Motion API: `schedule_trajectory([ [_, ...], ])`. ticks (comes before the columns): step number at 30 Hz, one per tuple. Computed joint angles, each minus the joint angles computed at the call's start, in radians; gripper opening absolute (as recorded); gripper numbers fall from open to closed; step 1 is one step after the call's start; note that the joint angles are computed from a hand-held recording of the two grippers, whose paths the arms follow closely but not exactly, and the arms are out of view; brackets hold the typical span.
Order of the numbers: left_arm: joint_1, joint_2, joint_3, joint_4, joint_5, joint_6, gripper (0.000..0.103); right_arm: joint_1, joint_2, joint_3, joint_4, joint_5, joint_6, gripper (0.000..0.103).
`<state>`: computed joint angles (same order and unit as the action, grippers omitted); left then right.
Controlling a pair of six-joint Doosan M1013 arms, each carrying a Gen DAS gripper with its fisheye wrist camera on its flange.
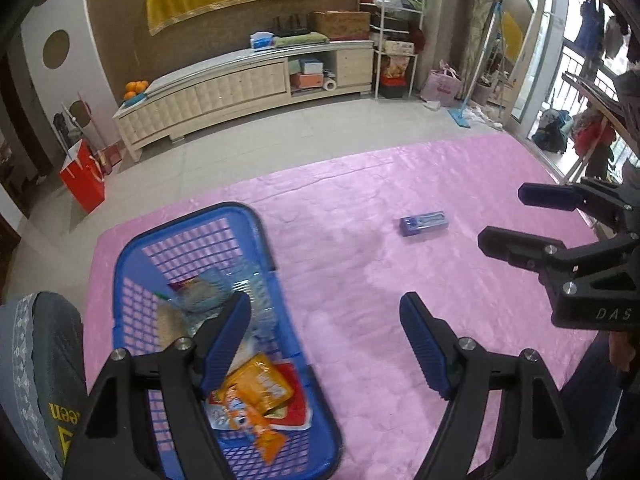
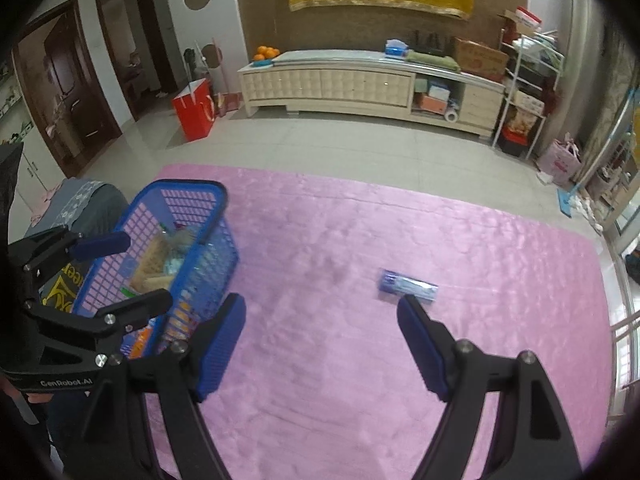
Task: Organize snacks
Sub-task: 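Move the right tool toward the purple Doublemint gum tube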
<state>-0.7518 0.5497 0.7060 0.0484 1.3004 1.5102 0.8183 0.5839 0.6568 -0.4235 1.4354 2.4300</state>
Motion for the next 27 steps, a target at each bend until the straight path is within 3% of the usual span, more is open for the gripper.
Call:
schedule_trajectory([
  [8, -0.041, 0.043, -0.055, 0.01, 0.025, -0.005, 0.075, -0.026, -0.098, 0.181, -0.005, -0.085, 0.004, 0.082],
  [16, -0.092, 0.08, -0.081, 0.083, 0.019, -0.001, 0.075, -0.043, -0.148, 0.303, -0.013, -0.137, -0.083, 0.082],
  [27, -0.099, 0.15, -0.146, 0.088, 0.041, -0.046, 0.075, -0.114, -0.203, 0.445, 0.08, -0.263, -0.156, 0.082],
])
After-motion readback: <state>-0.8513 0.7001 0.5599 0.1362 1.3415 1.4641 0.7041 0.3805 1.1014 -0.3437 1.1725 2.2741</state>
